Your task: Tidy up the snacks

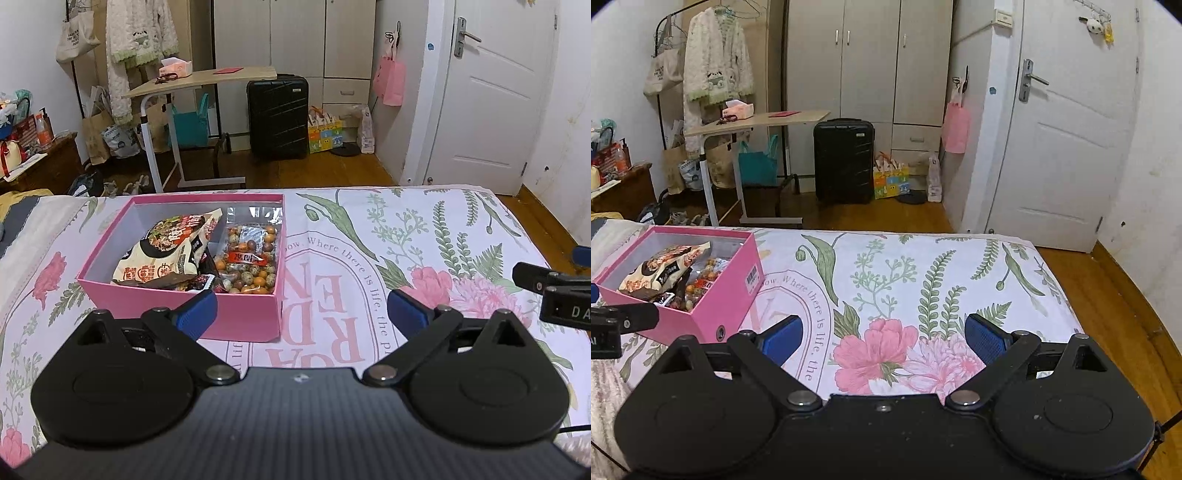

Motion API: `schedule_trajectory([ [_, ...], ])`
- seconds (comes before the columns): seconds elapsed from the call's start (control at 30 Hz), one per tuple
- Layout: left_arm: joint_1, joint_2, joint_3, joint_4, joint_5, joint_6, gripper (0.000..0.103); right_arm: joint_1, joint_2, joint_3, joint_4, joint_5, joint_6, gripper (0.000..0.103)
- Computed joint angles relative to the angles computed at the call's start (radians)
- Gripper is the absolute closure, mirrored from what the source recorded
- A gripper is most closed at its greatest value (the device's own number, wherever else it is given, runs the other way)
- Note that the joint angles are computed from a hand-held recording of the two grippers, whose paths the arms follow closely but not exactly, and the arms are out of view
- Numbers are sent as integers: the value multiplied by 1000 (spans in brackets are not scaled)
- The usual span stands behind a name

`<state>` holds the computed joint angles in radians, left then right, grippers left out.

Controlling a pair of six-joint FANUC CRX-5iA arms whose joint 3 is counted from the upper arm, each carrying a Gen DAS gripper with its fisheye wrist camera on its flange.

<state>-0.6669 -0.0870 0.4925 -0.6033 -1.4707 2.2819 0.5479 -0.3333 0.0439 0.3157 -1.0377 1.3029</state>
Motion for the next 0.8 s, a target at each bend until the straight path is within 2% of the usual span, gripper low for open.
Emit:
schedule_trajectory([
  [0.67,9,7,-20,7,-16,11,3,6,-23,-57,36,53,-10,6],
  [0.8,7,8,-21,3,-18,13,3,24,-29,-83,88,60,-42,6],
])
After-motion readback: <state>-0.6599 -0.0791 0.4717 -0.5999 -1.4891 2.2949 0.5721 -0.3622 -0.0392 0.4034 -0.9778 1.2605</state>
